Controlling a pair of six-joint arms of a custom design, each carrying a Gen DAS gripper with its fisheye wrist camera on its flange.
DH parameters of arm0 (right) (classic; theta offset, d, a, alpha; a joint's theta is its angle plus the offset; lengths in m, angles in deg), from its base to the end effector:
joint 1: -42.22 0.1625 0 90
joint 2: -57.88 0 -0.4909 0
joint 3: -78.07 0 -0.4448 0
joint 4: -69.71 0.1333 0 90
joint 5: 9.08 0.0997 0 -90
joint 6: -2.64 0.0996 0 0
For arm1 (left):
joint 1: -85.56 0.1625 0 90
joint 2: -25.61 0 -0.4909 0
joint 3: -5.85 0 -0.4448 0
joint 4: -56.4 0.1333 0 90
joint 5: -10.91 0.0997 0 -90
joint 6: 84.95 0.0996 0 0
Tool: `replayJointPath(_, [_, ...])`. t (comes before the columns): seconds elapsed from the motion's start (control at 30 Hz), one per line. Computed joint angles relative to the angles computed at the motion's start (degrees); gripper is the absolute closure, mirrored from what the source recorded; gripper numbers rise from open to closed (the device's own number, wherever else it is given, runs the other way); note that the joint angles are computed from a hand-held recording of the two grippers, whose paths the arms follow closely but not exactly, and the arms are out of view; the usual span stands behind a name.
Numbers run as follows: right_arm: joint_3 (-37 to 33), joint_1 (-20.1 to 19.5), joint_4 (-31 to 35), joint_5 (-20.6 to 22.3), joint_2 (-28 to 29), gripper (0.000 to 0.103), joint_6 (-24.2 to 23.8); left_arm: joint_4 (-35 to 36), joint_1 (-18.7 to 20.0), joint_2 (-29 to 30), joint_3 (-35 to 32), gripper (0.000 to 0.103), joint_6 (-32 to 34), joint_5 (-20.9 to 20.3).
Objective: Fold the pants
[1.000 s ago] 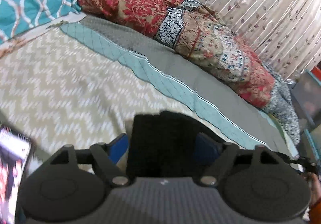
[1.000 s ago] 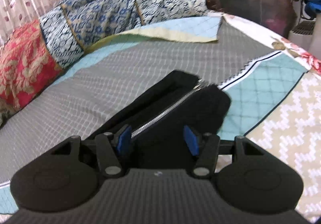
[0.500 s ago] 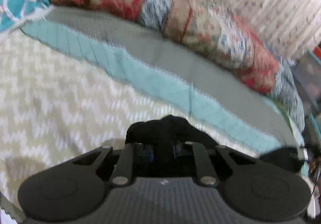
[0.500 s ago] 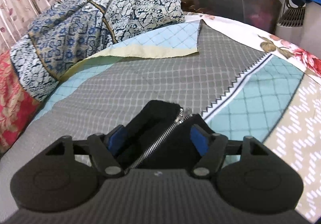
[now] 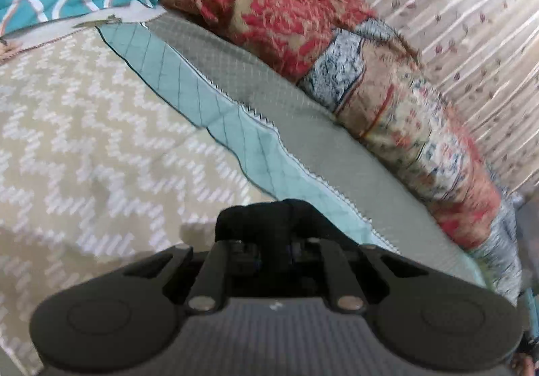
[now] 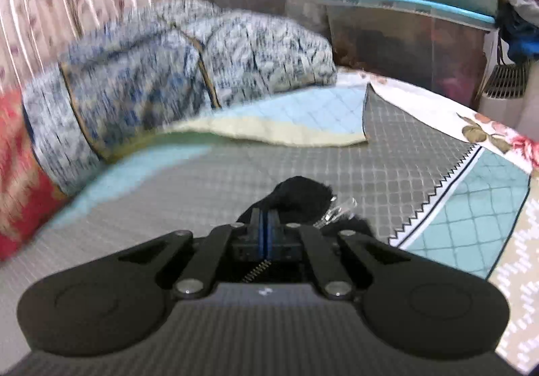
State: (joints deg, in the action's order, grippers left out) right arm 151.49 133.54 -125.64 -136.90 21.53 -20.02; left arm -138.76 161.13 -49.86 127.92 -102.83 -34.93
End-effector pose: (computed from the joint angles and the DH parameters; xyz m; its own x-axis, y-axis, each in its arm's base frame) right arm 0.0920 -0.8584 0.2488 -0.7376 0.3662 0.5673 -0.3172 0.5538 -0.7699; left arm 0.0613 -0.5752 0.3623 -0.8421 -0.5328 -0.0839 -0.1351 0.3589 -0.9235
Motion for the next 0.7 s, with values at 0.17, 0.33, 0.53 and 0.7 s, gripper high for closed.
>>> replayJointPath(0.17, [1.29,-0.62,1.54,0.68,-1.32,0.099,3.3,-2.2,-0.57,-0.25,0.16,0.093,0.21,-2.38])
replayJointPath(0.33, [6.18,0.82,-0.7,3.43,-4.85,0.099,10.32,-3.49,-3.41,-4.32,3.49,0.093,2.09,-4.52])
replayJointPath(0.53, [19.17,2.09,-8.51,9.58,-15.34,0.099,10.25,-5.43,-8.15,-10.2,10.52,0.093,0.62,-4.04])
replayJointPath(0.7, [34.84,1.23,-17.34,12.18,-27.08,0.099,9.88,-5.52,-10.8,-15.26,16.67,0.092,-0.92,-5.94])
